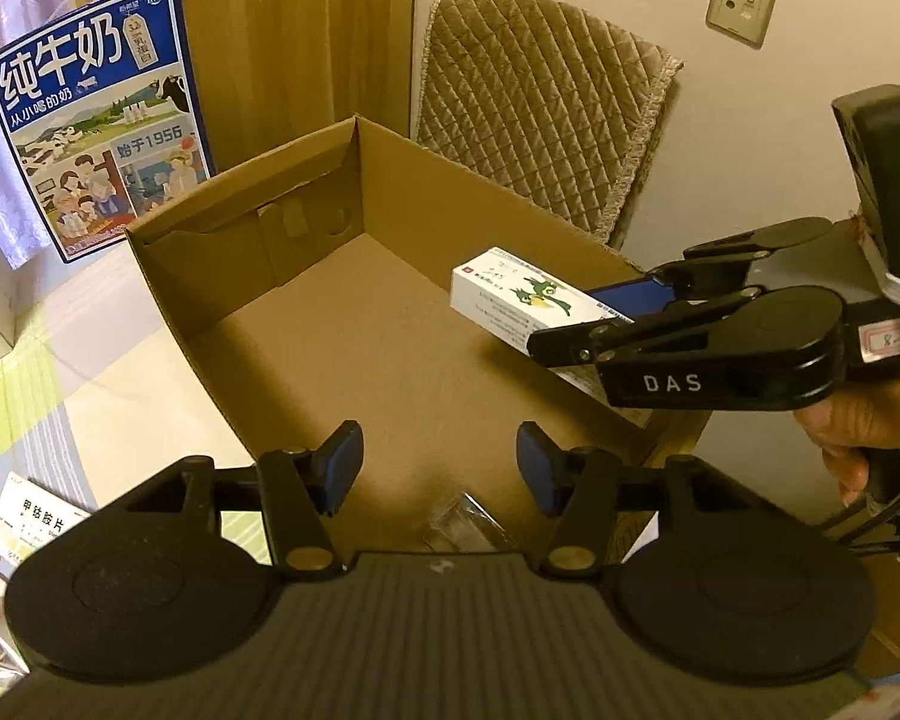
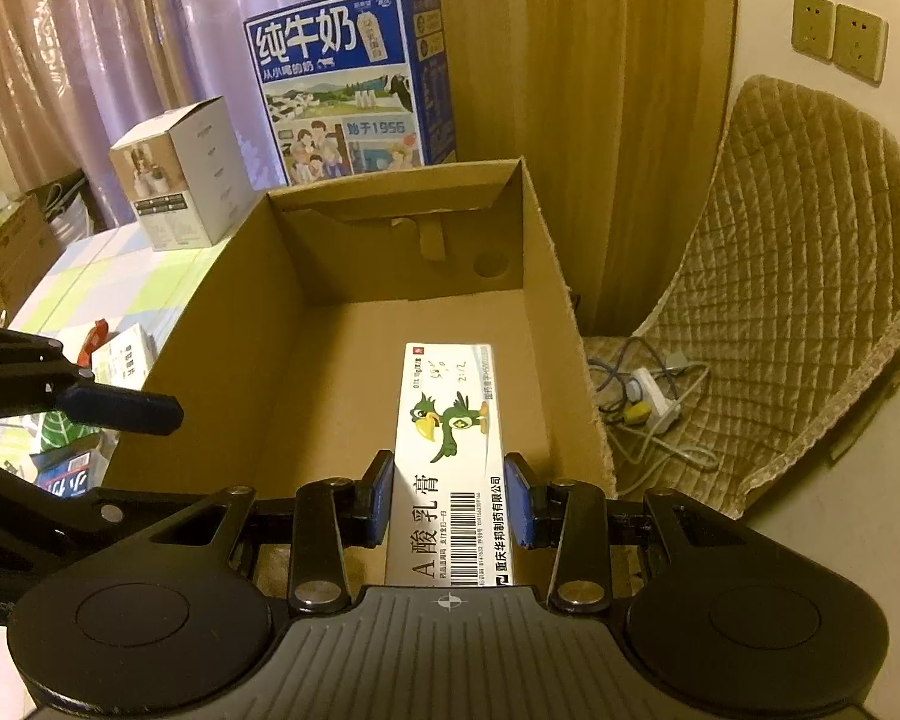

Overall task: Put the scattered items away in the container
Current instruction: 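Lower both held items into the cardboard box and open both grippers, then withdraw both tools from the cardboard box back over the table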

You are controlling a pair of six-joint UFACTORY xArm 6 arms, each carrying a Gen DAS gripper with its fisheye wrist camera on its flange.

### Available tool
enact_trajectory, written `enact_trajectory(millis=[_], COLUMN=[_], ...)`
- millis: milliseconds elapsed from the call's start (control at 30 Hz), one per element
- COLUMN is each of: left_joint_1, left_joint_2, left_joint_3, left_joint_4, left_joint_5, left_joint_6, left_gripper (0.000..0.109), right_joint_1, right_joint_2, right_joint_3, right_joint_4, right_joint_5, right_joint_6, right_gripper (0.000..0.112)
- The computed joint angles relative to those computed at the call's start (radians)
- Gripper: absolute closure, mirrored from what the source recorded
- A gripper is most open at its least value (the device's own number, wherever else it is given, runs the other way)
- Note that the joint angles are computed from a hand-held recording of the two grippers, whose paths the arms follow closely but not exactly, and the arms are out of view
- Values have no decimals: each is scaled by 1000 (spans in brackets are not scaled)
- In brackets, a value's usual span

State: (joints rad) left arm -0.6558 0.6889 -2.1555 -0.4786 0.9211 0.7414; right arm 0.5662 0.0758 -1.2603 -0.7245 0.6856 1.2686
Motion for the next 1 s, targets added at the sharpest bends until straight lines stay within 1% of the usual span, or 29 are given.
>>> enact_trajectory(millis=[67, 333, 533, 567, 600, 667, 933, 1000], left_joint_1=[0, 10, 18, 19, 20, 21, 32, 37], left_joint_2=[-19, -45, -52, -54, -58, -68, -111, -129], left_joint_3=[31, 65, 77, 81, 88, 104, 159, 179], left_joint_4=[2, 9, -1, -4, -7, -11, -30, -35], left_joint_5=[-19, -41, -51, -54, -58, -67, -83, -88], left_joint_6=[12, 11, 14, 16, 18, 20, 33, 35], left_gripper=[57, 56, 49, 48, 47, 44, 41, 39], right_joint_1=[1, 3, -6, -7, -8, -5, 16, 30], right_joint_2=[6, 33, 49, 51, 51, 48, 21, 15], right_joint_3=[-3, -30, -40, -40, -41, -39, -31, -34], right_joint_4=[5, 25, 34, 32, 31, 13, -17, -27], right_joint_5=[-4, -7, -21, -22, -21, -18, -3, 13], right_joint_6=[-4, -15, 8, 16, 23, 40, 79, 87], right_gripper=[77, 77, 77, 74, 67, 59, 52, 45])
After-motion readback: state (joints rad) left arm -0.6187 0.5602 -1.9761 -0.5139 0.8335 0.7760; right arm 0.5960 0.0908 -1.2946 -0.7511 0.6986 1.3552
